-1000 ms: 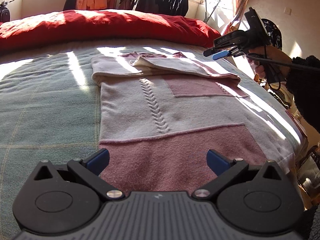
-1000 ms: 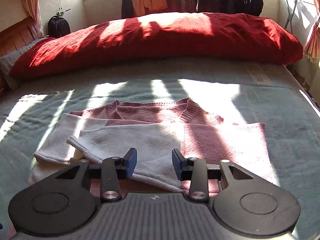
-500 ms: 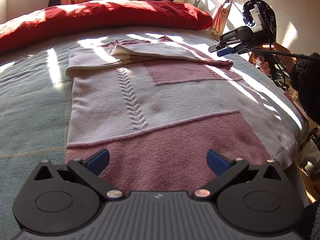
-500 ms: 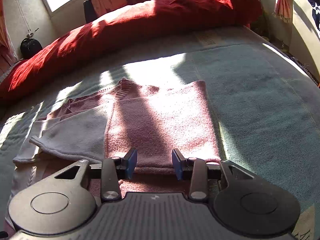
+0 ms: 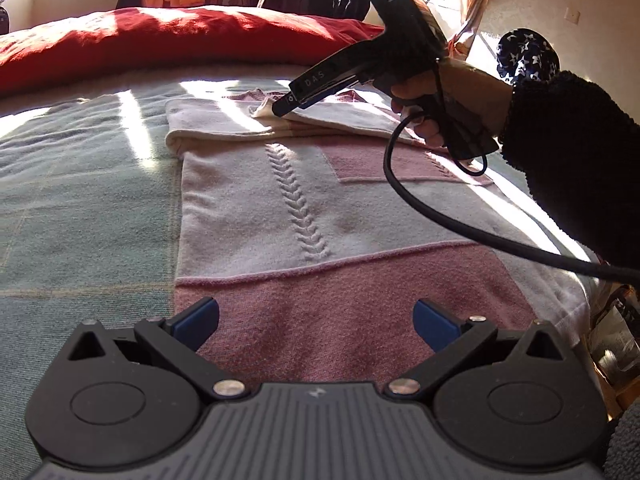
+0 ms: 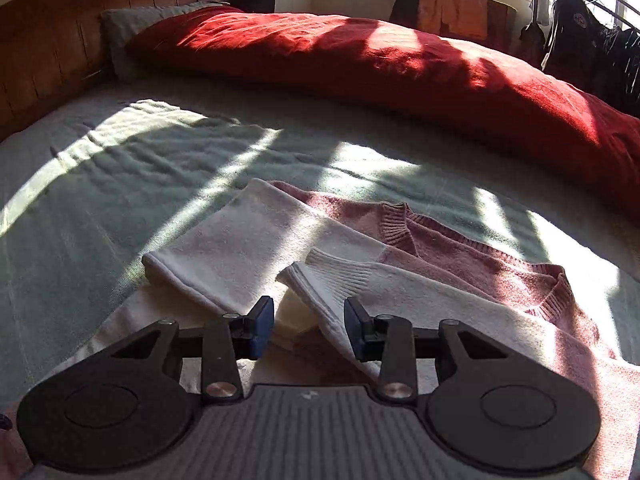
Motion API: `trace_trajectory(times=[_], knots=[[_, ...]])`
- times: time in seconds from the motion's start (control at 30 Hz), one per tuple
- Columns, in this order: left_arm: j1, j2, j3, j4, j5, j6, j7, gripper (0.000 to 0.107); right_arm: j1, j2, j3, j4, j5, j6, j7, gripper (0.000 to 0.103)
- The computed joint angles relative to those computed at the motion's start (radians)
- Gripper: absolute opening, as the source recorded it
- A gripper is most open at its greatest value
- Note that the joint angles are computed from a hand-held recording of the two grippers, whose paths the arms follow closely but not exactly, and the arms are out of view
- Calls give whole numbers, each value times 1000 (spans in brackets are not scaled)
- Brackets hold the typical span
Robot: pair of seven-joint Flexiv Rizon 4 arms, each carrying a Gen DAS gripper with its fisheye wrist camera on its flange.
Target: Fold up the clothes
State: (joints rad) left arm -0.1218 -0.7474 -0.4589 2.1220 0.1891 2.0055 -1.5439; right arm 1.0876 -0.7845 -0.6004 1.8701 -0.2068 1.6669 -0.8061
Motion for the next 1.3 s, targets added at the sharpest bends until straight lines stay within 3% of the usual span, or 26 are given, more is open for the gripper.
trace_trajectory(times=[0.13,0.17,0.2,0.23,0.3,0.43,0.53,0.63,0.73,0.87,1.0,1.03,1.13,1.23,1.3], knots=[[51,-24,-28,5,27,19,-9,102,18,-54,-31,-72,-52,-93,29,42],[62,-30,-35,6,33,21,-13,102,26,-61,-45,-80,-70,-119,42,37],[74,-37,-41,6,39,23,-16,102,39,-72,-67,-88,-89,-148,59,22],[79,-40,-43,8,43,25,-18,102,55,-83,-90,-94,-106,-176,79,15],[90,-45,-46,10,51,29,-22,102,73,-98,-126,-93,-122,-171,127,11],[111,-52,-53,18,60,35,-32,102,114,-125,-215,-82,-99,-97,250,10],[116,-56,-55,19,64,41,-41,102,111,-142,-227,-111,-64,-71,284,11],[111,-50,-49,22,65,41,-45,102,32,-126,-109,-162,-90,-119,257,19],[108,-41,-43,27,65,39,-46,102,-27,-112,-15,-176,-136,-132,250,20],[96,-34,-29,28,53,40,-54,102,34,-100,-97,-96,-127,-27,271,20],[85,-35,-25,19,45,34,-60,102,94,-104,-186,-43,-32,-19,278,29],[79,-33,-22,18,44,26,-56,102,93,-106,-187,-40,-13,-31,279,29],[51,-20,-4,16,28,6,-45,102,22,-100,-81,-61,-12,-72,261,30],[25,-4,14,20,4,2,-43,102,75,-136,-137,-59,-49,-85,273,30],[19,-1,18,21,-3,2,-43,102,62,-108,-122,-39,-45,-37,262,31]])
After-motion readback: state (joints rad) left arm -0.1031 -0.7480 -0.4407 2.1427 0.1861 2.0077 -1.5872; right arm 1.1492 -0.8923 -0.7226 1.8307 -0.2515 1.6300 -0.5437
